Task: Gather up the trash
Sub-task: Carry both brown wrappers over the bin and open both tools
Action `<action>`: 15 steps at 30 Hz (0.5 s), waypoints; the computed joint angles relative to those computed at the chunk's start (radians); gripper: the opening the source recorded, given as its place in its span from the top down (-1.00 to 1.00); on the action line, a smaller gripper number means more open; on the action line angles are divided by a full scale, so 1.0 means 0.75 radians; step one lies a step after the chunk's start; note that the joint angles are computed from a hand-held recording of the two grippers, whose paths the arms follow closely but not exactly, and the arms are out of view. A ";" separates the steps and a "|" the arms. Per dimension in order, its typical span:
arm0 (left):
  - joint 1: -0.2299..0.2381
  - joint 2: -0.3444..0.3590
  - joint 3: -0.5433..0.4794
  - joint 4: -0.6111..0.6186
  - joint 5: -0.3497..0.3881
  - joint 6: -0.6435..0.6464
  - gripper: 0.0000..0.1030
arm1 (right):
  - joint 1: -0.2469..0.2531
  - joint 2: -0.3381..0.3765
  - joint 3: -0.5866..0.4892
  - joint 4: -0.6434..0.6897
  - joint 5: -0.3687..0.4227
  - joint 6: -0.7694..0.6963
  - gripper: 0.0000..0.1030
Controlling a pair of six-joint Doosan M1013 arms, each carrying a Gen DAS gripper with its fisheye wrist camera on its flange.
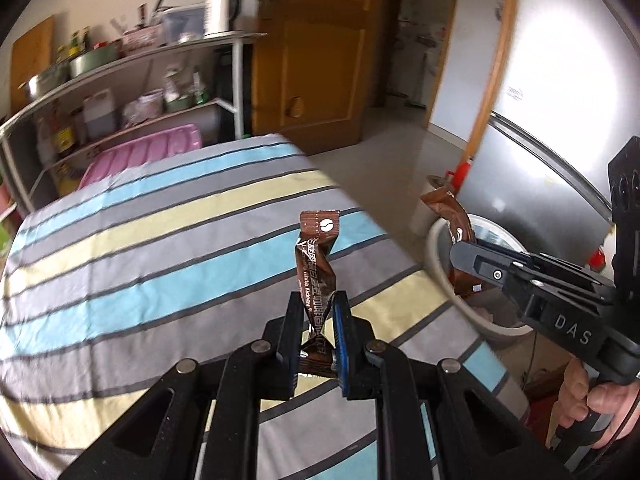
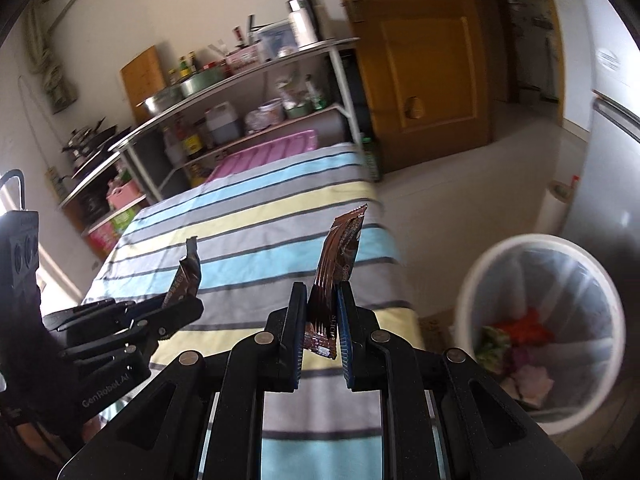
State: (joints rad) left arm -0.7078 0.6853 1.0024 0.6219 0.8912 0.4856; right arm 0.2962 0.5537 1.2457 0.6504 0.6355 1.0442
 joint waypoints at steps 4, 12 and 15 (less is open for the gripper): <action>-0.008 0.058 -0.108 -0.047 0.000 0.108 0.70 | -0.035 -0.023 0.031 -0.035 -0.042 0.049 0.70; -0.023 0.196 -0.362 -0.186 0.038 0.353 0.70 | -0.099 -0.066 0.095 -0.132 -0.117 0.176 0.70; -0.027 0.252 -0.462 -0.239 0.072 0.443 0.70 | -0.122 -0.074 0.112 -0.169 -0.129 0.224 0.70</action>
